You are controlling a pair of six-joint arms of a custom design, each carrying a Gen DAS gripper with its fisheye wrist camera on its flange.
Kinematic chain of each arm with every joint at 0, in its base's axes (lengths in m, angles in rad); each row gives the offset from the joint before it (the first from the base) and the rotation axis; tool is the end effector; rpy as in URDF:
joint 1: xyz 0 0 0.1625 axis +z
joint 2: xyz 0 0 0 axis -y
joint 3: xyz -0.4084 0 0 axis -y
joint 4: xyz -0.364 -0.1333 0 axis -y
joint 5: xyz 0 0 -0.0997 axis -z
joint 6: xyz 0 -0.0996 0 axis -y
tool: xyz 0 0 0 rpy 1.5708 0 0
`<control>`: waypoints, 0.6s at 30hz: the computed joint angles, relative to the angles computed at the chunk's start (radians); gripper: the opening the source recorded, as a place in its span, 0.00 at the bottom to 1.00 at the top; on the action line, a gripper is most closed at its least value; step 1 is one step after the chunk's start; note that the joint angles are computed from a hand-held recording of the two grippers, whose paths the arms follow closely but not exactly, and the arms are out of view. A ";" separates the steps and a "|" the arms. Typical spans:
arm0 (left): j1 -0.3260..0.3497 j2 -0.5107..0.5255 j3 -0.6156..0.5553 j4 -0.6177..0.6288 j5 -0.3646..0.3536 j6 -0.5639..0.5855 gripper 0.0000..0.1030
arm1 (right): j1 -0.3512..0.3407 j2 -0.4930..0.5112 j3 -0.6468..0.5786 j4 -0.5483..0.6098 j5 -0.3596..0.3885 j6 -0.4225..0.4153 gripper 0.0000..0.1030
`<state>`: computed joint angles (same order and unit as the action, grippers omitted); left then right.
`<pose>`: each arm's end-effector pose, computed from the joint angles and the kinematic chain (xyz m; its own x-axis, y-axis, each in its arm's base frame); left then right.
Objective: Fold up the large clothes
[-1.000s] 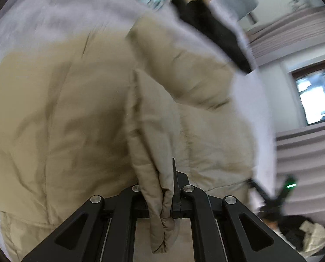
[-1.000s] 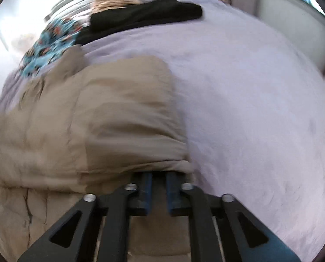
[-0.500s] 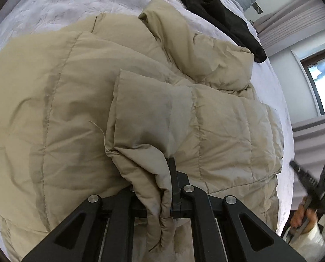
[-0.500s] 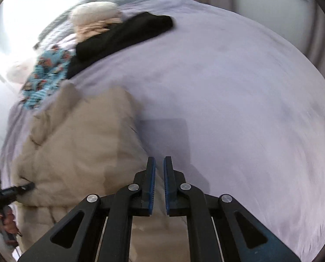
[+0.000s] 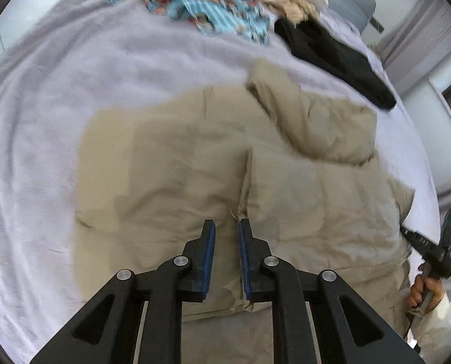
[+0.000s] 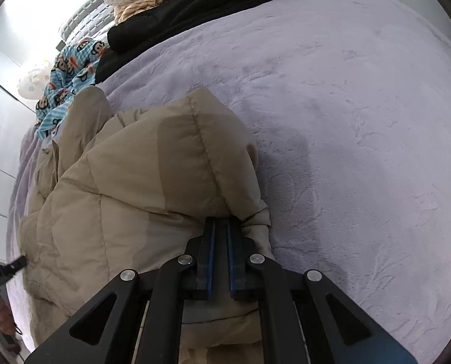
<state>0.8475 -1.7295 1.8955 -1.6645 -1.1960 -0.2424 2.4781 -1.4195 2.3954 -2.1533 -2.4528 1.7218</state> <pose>-0.1290 -0.4026 0.4060 -0.8187 0.4377 -0.3718 0.4776 0.8784 -0.0175 0.2974 -0.1609 0.1681 -0.6956 0.6651 0.2717 0.2660 0.5897 -0.7626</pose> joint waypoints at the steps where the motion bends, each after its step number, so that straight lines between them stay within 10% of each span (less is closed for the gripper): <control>1: -0.006 -0.005 -0.006 -0.006 -0.012 0.004 0.17 | 0.001 -0.003 -0.002 0.007 0.000 0.000 0.07; 5: -0.054 -0.005 0.029 -0.060 -0.081 0.039 0.17 | -0.002 -0.003 -0.028 0.057 -0.004 0.032 0.09; 11: -0.057 0.019 0.191 -0.205 0.029 0.010 0.17 | -0.011 0.006 -0.059 0.107 -0.018 0.001 0.09; 18: -0.019 0.021 0.217 -0.251 -0.003 0.066 0.17 | -0.035 -0.069 0.133 -0.233 -0.026 -0.055 0.05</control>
